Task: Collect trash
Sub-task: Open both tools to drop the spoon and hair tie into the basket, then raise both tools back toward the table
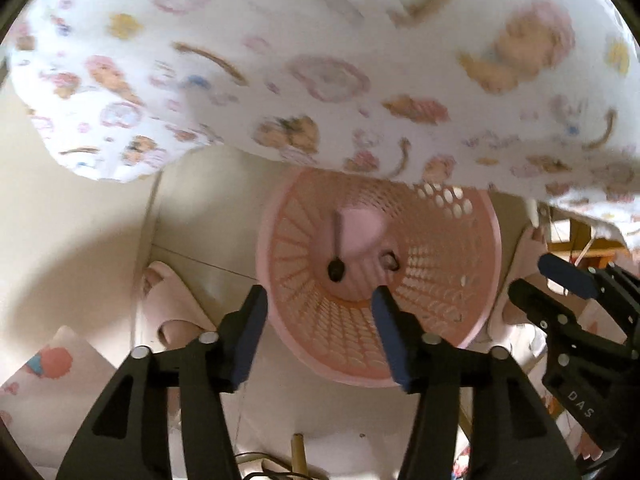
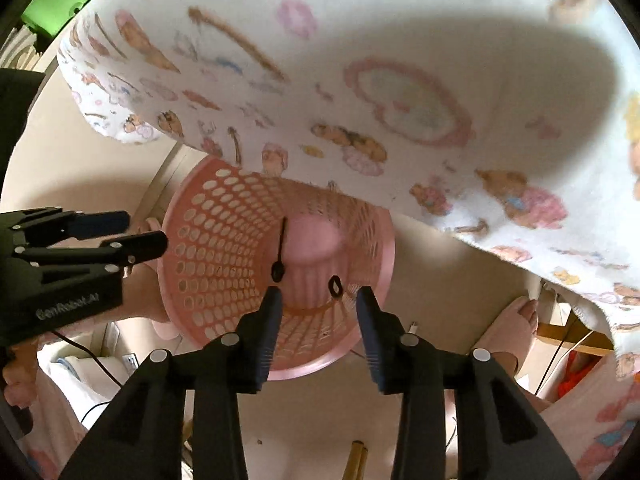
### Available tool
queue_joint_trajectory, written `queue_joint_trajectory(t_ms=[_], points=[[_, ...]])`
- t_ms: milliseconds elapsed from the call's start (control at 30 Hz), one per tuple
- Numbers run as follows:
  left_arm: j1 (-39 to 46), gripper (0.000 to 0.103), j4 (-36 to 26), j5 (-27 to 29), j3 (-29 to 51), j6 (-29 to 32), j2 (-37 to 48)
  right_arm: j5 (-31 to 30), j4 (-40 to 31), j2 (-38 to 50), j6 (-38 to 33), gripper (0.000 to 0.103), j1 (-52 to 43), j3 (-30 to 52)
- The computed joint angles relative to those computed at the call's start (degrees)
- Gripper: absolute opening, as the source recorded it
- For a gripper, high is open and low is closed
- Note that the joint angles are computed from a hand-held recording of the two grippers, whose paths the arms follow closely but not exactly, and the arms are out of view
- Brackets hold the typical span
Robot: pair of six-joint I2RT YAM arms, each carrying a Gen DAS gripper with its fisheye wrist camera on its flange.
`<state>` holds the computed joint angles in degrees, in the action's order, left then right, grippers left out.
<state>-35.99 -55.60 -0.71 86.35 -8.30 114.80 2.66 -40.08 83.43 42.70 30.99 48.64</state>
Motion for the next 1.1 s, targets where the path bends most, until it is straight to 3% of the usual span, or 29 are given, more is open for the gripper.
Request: queue_joint_trajectory(t_ms=[133,200,267,400,567,700,767,833,967,1033,1100], points=[[0.5,0.061,2.5,-5.9,-1.7,-2.6,-5.3,4.3,-2.3,-1.7,0.2,0.045,1.6,2.1],[0.7,0.082,5.4,-9.5,-4.0,-4.8,-10.6,8.8,-4.3,-3.2,0.6,0.063,3.4,3.7],[0.7,0.085,8.0,-11.5,-5.5,-4.7,-14.8,12.5,-5.7,-4.5,1.4,0.076,5.4,4.7],[1.1,0.094,10.4,-12.5,-6.0,-3.0,-19.2,14.0,-7.8,-6.5,0.5,0.076,6.8,7.0],[2.4,0.101,12.5,-9.9,-6.2,-3.5,-23.6,22.0,-11.4,-8.9,1.2,0.082,11.6,11.3],[1.2,0.102,17.3,-17.5,-9.0,0.4,-27.0,31.8,-11.7,-12.8,4.4,0.092,16.2,12.3],[1.3,0.102,18.4,-18.0,-9.0,0.1,-27.8,37.1,-13.6,-12.1,5.6,0.097,18.4,14.3],[3.4,0.102,22.6,-12.0,-11.5,-0.8,-30.7,42.7,-15.1,-11.4,5.5,0.103,20.5,15.8],[1.9,0.102,32.9,-16.6,-16.0,2.1,-36.1,50.3,-19.2,-9.0,4.9,0.103,23.3,20.0],[1.5,0.102,32.9,-16.6,-12.6,2.6,-34.3,50.7,-18.6,-9.1,3.9,0.103,22.7,20.9],[1.1,0.102,28.8,-17.2,-3.9,1.8,-29.9,49.8,-15.7,-10.8,0.8,0.103,21.1,21.1]])
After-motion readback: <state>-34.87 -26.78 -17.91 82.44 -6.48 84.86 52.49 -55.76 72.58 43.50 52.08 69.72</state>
